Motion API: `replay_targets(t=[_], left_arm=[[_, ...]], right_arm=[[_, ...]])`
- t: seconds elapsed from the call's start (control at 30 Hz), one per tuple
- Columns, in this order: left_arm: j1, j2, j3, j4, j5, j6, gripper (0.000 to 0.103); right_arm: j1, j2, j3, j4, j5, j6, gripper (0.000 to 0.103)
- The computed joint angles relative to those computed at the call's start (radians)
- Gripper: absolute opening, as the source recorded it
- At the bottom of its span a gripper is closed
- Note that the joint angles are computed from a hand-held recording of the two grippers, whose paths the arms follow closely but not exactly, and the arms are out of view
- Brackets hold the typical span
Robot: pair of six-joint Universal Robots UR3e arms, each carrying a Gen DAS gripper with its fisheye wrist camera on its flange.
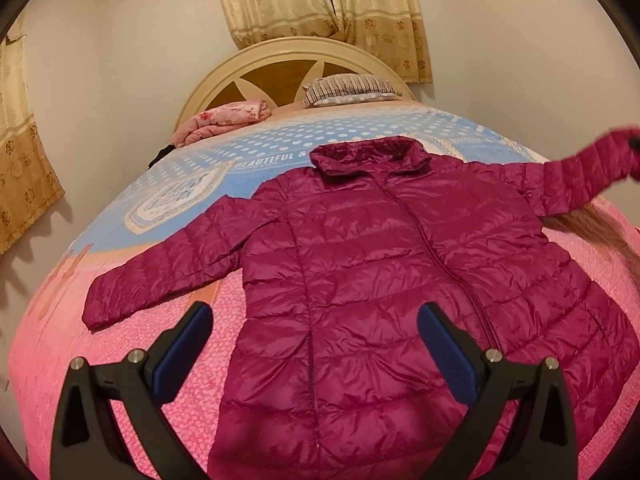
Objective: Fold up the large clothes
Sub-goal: 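Grasp the cuff of the sleeve nearest the right tool with the right tool, then carry the held sleeve with the right tool across the jacket front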
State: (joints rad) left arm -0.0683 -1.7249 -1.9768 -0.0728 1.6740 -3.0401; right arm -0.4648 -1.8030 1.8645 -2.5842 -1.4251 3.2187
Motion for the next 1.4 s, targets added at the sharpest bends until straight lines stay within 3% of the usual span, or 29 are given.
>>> replay_targets(t=[0.37,0.57,0.87,1.17,1.4], left_arm=[[0.060,0.028,-0.052,0.016,-0.038,0.000,0.103],[0.118,0.057,-0.085,0.021,-0.059,0.005,0.103],[0.176,0.072,-0.107,0.017,-0.078,0.025,0.103],[0.213,0.061,-0.111,0.011,-0.085,0.046,0.103],[0.210,0.014,-0.079,-0.008,-0.074,0.047,0.103]], right_arm=[[0.496,0.331,-0.585,0.066,-0.313,-0.072,0.016],[0.679,0.540,-0.834,0.122,-0.389,-0.120,0.016],[0.836,0.801,-1.049,0.166,-0.414,-0.163,0.016],[0.875,1.100,-1.357,0.300,-0.357,-0.137,0.016],[0.882,1.243,-1.500,0.366,-0.318,-0.107,0.016]])
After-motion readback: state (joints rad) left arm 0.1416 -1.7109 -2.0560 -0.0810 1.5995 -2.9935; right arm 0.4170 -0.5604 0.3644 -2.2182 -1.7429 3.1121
